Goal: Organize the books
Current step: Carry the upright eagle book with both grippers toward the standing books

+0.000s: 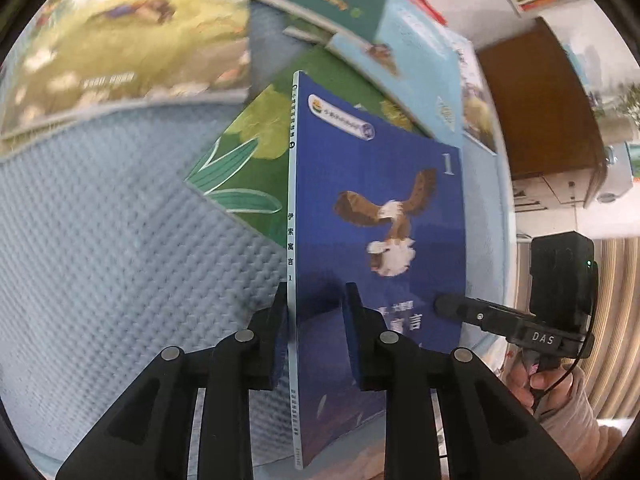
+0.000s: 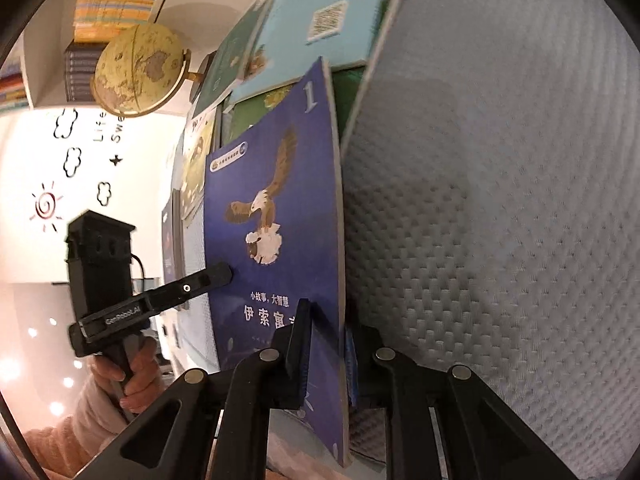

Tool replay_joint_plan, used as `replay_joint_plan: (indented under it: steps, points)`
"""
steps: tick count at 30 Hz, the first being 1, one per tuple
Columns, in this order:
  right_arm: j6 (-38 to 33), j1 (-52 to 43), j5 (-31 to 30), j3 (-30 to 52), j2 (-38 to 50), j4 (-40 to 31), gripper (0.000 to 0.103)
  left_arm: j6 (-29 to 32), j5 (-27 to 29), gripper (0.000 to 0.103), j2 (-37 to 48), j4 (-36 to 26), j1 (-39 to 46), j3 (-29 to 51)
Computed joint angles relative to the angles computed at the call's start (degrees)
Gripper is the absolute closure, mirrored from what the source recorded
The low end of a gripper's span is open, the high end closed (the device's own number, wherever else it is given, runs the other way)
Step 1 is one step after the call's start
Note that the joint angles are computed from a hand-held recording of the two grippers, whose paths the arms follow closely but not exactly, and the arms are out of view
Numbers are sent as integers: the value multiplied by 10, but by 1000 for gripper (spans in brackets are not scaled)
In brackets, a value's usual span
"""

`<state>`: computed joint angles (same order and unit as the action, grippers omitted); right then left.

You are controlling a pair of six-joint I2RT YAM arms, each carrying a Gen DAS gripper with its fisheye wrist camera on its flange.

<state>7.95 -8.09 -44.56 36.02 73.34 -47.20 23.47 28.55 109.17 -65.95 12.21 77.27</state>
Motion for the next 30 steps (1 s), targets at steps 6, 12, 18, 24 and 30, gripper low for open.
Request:
replay_joint_plan:
  steps: [6,12,18,24,30]
  points:
    - [31,35,19,39,-57,-26,89,49,11,82,-30,-50,-4,28]
    - [35,46,25,83,-70,-53,89,74,31,82,-13,-89,14,78]
    - [67,84,44,116,-99,-62,89,121,38,82,4,-126,36,118]
    - [131,147,80,142,-116,-43,89,165,53,82,16,-162,65,157]
    - [199,230,131,189,-107,-27,89,211,71,82,33,-209,104,212]
